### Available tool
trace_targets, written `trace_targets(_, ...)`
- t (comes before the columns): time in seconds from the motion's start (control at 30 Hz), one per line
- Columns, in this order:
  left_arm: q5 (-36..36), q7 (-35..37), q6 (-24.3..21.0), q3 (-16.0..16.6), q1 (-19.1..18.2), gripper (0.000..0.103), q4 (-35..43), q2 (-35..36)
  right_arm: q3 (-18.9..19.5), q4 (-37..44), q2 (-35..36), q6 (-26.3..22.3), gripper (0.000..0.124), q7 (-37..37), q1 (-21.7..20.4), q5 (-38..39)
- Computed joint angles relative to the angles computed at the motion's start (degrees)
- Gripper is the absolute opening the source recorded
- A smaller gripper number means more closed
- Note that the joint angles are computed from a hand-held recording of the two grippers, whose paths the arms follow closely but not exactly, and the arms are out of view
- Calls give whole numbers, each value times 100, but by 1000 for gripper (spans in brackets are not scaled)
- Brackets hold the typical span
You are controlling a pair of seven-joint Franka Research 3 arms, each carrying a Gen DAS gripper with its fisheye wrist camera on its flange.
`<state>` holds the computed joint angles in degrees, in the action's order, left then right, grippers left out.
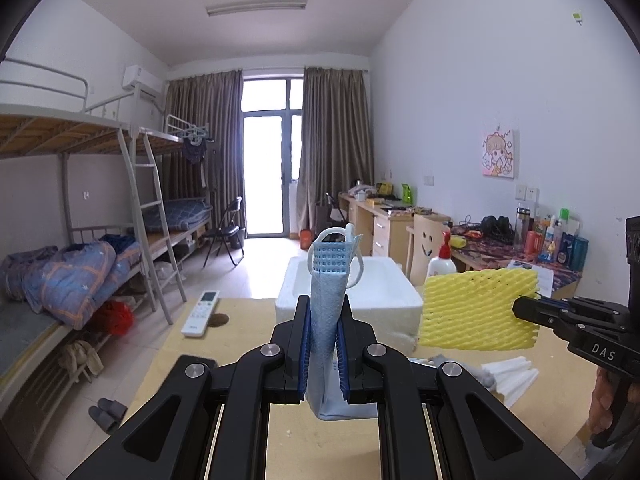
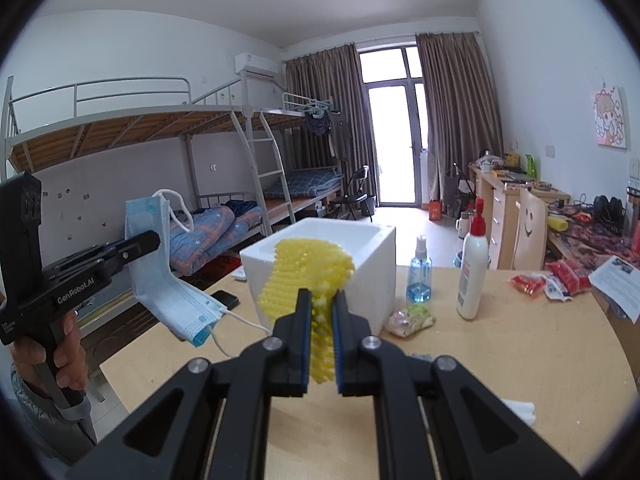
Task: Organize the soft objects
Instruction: 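Lift the mask with the left tool while the right tool carries the net toward the white foam box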
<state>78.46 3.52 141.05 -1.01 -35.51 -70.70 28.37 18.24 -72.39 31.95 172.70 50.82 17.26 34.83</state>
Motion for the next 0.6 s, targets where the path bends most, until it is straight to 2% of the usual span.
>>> trace_targets(0.23, -159, 91, 36, 25, 75, 12, 106, 24, -221, 491, 252, -214, 12, 292, 179, -250)
trace_targets(0.37, -213, 157, 72, 38, 89, 12, 158, 52, -180, 604, 316, -268, 12, 295, 180, -315)
trace_targets(0.6, -524, 541, 179, 94, 125, 12, 602, 314, -374, 1023, 533, -436, 12, 536, 336, -551)
